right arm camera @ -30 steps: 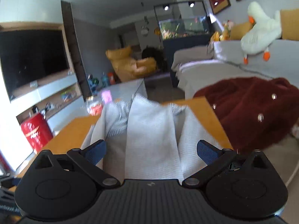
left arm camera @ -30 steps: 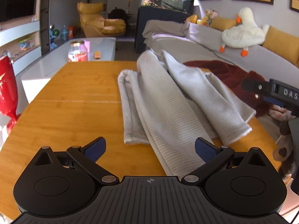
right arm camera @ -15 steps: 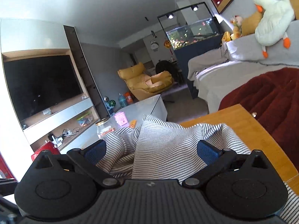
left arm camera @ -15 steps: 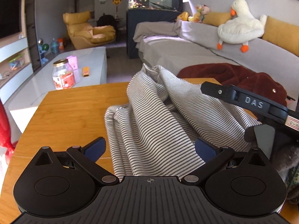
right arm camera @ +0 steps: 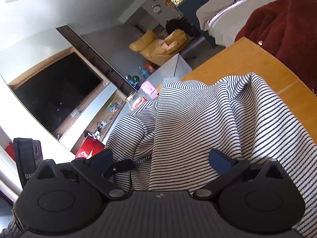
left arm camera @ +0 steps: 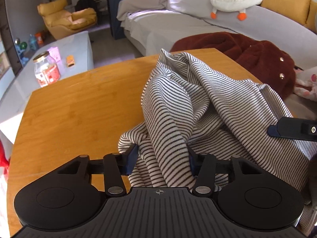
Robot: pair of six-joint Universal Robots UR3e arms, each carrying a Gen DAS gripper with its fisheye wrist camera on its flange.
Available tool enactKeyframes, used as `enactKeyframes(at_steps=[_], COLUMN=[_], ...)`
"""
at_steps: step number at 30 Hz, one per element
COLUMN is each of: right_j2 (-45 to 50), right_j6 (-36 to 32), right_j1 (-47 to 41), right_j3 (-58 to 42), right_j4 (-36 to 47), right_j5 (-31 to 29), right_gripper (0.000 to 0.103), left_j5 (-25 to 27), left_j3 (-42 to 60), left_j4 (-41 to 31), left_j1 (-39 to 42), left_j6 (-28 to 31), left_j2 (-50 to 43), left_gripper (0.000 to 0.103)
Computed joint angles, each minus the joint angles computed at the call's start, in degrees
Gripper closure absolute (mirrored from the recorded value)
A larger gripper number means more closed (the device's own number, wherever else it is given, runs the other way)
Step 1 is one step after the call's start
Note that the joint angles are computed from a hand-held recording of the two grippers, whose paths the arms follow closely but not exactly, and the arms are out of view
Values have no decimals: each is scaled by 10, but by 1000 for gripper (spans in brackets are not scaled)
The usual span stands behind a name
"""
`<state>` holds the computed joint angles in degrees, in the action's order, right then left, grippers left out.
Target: Fold clothes
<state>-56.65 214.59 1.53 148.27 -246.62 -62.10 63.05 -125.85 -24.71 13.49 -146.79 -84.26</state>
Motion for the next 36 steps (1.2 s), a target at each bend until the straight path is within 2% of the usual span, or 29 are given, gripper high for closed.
enactKeyframes(at_steps=[2,4,5,6,7,8,10,12,14,15,16,17,18,19,20,21,23,25,26,27,28,29,30,31,33,34,35,36], right_j2=[-35,-64,-80,-92,-100,-112,-137,-144,-149,-152,-151,-141,-128,-121,-115,-106,-80,-56,-51,-45,-42,-45,-47,-48,-46,-57,-67,-68], right_j6=[-23,-48,-49,-51,-55,-63,-76,-93,-128,-149,-171,-197,-220,-234,-240,-240,-240,-246,-262,-278,-300,-333,-366,-396,-439,-439,-432,-425], right_j1=[30,50,60,70,76,85,125,178,227,246,262,282,298,303,304,300,292,283,276,269,265,264,264,264,267,257,245,238], right_j3=[0,-18,-30,-41,-49,-57,-80,-122,-176,-203,-231,-267,-299,-323,-346,-366,-408,-451,-466,-481,-496,-507,-519,-530,-546,-544,-543,-550], right_j4=[52,114,147,174,195,217,260,294,353,388,423,460,495,527,564,589,627,666,681,698,715,732,750,762,766,773,778,774], right_j5=[-21,-32,-41,-50,-57,-72,-137,-234,-326,-361,-392,-430,-458,-465,-462,-454,-446,-436,-428,-419,-415,-419,-423,-433,-475,-472,-467,-485], right_gripper=[0,0,0,0,0,0,0,0,0,0,0,0,3,7,16,25,34,34,38,50,58,71,77,79,80,80,86,96], left_j5=[-19,-14,-2,17,39,74,155,177,120,75,30,-19,-72,-122,-162,-194,-229,-245,-268,-297,-324,-342,-350,-337,-278,-258,-250,-241], left_j3=[-11,-7,3,18,34,49,92,140,145,128,108,79,44,8,-24,-57,-110,-149,-166,-186,-204,-218,-231,-243,-249,-248,-250,-253], left_j4=[-16,22,52,85,123,173,263,252,208,199,193,196,209,224,246,283,377,475,497,518,527,527,529,552,627,631,623,613], left_j1=[38,60,66,69,69,64,51,61,91,108,123,137,149,157,158,154,136,118,124,135,147,154,157,152,124,114,110,106], left_j6=[19,14,3,-13,-31,-49,-70,-97,-116,-122,-125,-129,-137,-149,-163,-183,-224,-275,-293,-309,-312,-303,-286,-265,-251,-248,-245,-239], left_j2=[25,15,0,-22,-46,-76,-146,-173,-145,-119,-93,-68,-44,-26,-19,-22,-55,-110,-125,-141,-153,-161,-167,-178,-214,-214,-207,-198], left_gripper=[69,71,76,84,87,99,99,98,87,67,55,32,17,12,4,4,4,4,4,4,3,0,0,0,0,0,0,0])
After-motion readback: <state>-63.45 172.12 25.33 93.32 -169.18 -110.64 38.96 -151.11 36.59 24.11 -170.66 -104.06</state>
